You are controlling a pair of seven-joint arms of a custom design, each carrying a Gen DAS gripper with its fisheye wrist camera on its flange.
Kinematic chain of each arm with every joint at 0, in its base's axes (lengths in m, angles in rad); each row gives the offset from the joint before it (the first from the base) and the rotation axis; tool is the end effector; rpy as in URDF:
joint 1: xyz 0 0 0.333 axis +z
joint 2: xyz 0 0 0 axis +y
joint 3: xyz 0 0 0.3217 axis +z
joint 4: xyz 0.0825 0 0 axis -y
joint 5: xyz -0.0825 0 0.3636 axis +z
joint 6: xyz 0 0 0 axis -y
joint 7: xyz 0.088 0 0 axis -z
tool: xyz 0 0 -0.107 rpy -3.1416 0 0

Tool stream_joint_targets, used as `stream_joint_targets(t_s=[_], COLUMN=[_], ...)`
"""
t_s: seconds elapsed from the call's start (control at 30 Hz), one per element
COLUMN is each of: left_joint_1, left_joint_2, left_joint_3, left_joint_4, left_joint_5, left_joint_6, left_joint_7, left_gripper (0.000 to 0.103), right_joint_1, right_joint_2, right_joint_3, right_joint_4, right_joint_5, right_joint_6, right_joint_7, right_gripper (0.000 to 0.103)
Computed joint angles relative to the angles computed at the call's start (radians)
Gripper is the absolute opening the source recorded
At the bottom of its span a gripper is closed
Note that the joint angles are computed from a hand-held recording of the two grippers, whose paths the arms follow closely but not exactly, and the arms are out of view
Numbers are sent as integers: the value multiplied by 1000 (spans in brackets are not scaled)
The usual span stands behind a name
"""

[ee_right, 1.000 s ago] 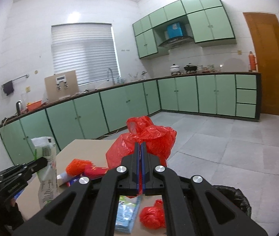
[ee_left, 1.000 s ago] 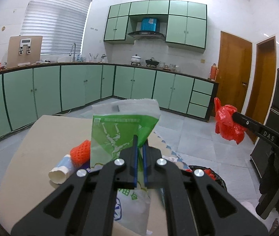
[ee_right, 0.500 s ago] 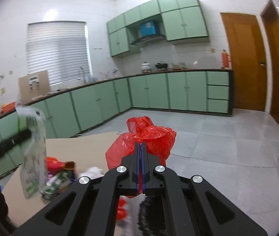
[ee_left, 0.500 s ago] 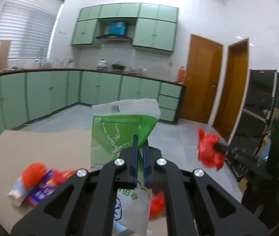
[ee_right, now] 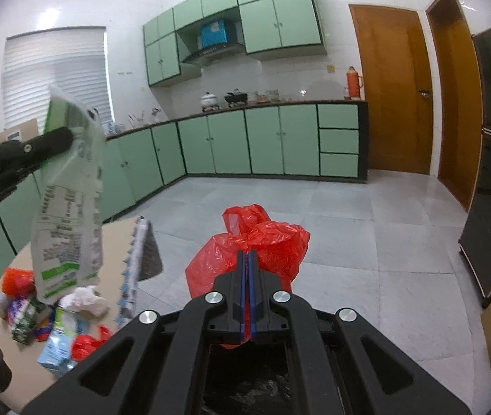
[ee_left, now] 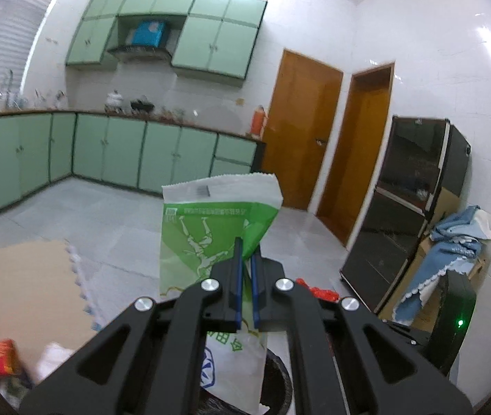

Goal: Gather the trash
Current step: 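Carry both bags over the black bin and open both grippers to drop them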

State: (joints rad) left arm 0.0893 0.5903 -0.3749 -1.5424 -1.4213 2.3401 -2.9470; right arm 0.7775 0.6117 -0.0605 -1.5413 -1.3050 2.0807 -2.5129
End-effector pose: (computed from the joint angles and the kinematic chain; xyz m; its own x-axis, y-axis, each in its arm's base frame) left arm 0.6938 -0.1660 0.3807 -0.8744 -0.4259 0.2325 -0.3298 0.1703 -0.9286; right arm 0.5562 0.4307 0.3382 -0.5610 -0.8112 -0.1653 -0.2741 0.3704 -0.8875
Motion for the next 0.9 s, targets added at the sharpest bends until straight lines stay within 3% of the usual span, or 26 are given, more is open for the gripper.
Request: stream_joint_targets(t_s=[0.27, 0.37, 0.43, 0.47, 0.57, 0.67, 0.9], left_joint_1=[-111, -122, -120, -118, -98, -55, 36], left_joint_2=[141, 173, 194, 199, 211, 191, 119], left_joint_3=[18, 14, 6, 1, -11, -45, -69], left_joint_4=[104, 142, 165, 170, 185, 152, 55], left_joint_5=[227, 312, 346, 359, 386, 347, 199], left_joint_6=[85, 102, 114, 121, 132, 176, 265], left_joint_7=[-174, -238, -269, -281, -304, -248, -55], left_gripper=[5, 25, 40, 40, 40, 44, 49], right_joint_1=[-85, -109, -117, -121, -112, -87, -25], right_joint_2=[-12, 15, 27, 36, 35, 32, 72], right_joint_3=[8, 8, 1, -1, -11, -16, -18], right_joint_4=[-109, -107, -108, -105, -112, -101, 31], right_joint_5=[21, 48, 61, 72, 81, 73, 58], right_joint_6=[138, 186, 214, 224, 230, 203, 134], right_joint_7=[62, 57, 64, 69, 81, 84, 30], right_gripper=[2, 5, 13, 23, 33, 51, 69])
